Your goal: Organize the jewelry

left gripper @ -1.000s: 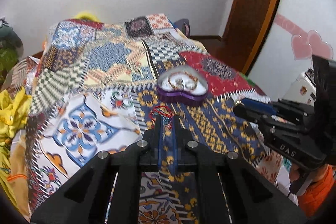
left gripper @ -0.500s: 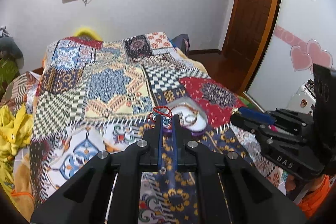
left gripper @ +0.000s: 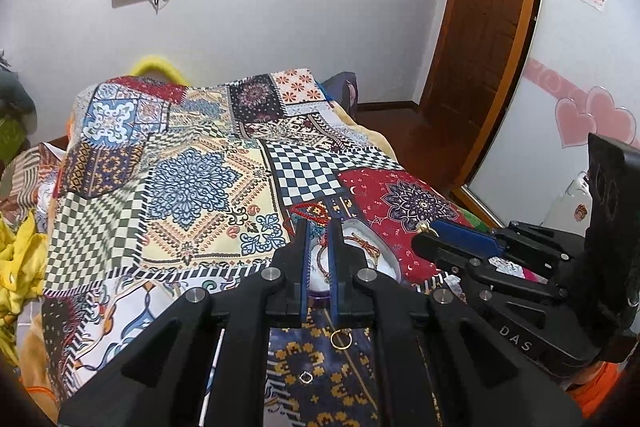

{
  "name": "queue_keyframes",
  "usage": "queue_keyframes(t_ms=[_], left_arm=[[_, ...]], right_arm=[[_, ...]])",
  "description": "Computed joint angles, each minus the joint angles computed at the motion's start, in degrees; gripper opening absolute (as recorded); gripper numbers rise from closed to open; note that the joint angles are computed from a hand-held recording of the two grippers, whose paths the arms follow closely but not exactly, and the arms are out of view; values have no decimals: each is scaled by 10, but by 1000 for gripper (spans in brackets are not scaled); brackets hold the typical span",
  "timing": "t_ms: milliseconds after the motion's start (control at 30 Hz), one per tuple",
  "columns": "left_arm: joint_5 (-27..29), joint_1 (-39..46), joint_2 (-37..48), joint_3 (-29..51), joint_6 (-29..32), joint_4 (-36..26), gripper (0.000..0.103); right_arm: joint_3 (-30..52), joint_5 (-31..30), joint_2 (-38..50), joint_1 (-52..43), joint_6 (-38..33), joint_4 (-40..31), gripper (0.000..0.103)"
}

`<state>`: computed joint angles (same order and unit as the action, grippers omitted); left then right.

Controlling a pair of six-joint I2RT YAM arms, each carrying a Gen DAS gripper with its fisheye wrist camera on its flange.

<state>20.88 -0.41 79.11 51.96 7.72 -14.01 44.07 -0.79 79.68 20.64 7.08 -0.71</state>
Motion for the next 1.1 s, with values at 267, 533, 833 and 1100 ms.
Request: queue_keyframes(t_ms=[267,533,833,1100], left_arm=[[-6,-14,71,23,9,13,6],[-2,-26,131,43,19,6,6],[22,-20,168,73,30,-28,6],[14,-20,158,70,49,-36,6]], right_arm=[[45,-31,69,-18,-16,-3,17],[100,-56,143,-33,-41,-33,17],[134,-69,186,-38,-52,-62,18],[148,-57,193,-31,-59,-77,18]])
